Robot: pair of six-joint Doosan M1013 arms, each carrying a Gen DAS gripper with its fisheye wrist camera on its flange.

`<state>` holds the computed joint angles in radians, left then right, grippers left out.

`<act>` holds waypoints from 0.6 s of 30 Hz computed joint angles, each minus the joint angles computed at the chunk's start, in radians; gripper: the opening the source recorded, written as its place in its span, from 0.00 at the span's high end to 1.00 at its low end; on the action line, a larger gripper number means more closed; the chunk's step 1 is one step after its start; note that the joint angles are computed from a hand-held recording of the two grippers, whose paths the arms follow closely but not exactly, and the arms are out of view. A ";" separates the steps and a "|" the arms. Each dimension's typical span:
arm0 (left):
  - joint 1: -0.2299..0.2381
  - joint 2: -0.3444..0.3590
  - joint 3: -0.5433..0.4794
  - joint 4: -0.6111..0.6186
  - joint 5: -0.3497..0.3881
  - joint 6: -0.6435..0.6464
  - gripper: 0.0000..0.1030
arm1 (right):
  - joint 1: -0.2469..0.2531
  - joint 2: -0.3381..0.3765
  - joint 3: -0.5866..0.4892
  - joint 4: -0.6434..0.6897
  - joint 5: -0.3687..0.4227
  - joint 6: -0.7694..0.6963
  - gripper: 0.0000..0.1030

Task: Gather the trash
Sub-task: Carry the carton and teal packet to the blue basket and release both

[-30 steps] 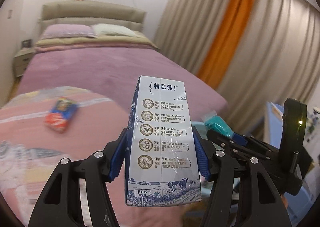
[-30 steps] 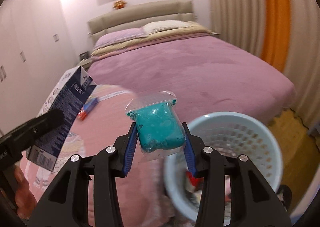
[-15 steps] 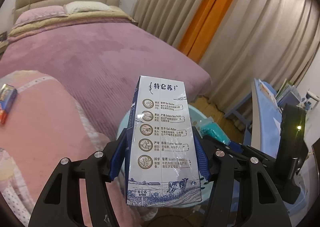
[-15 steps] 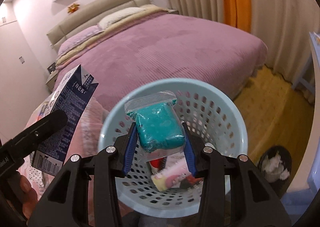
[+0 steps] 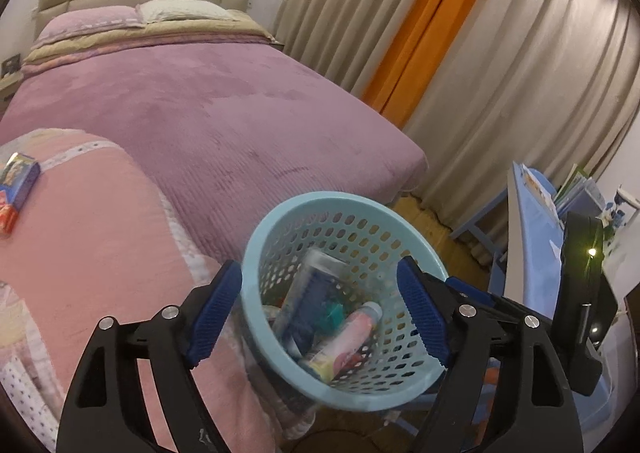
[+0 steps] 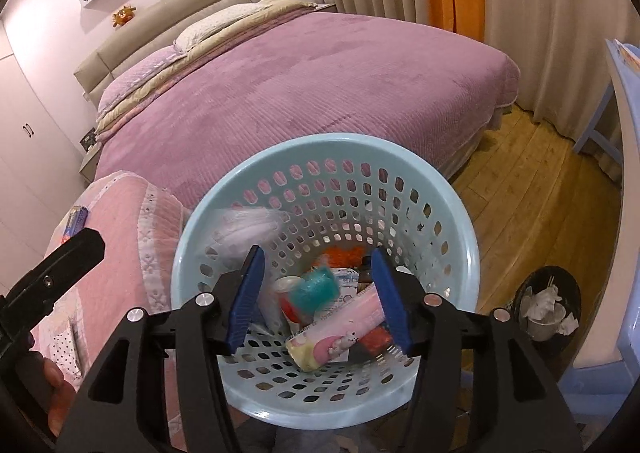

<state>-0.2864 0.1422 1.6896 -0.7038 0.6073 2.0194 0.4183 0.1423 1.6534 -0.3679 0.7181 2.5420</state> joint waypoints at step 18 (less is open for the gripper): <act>0.118 -0.138 0.091 -0.030 -0.106 0.003 0.24 | 0.076 -0.002 -0.050 -0.029 -0.106 -0.054 0.49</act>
<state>-0.1684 0.0038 1.7809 -0.7342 0.5013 2.0221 0.4943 0.1400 1.6033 -0.3964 0.6118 2.4878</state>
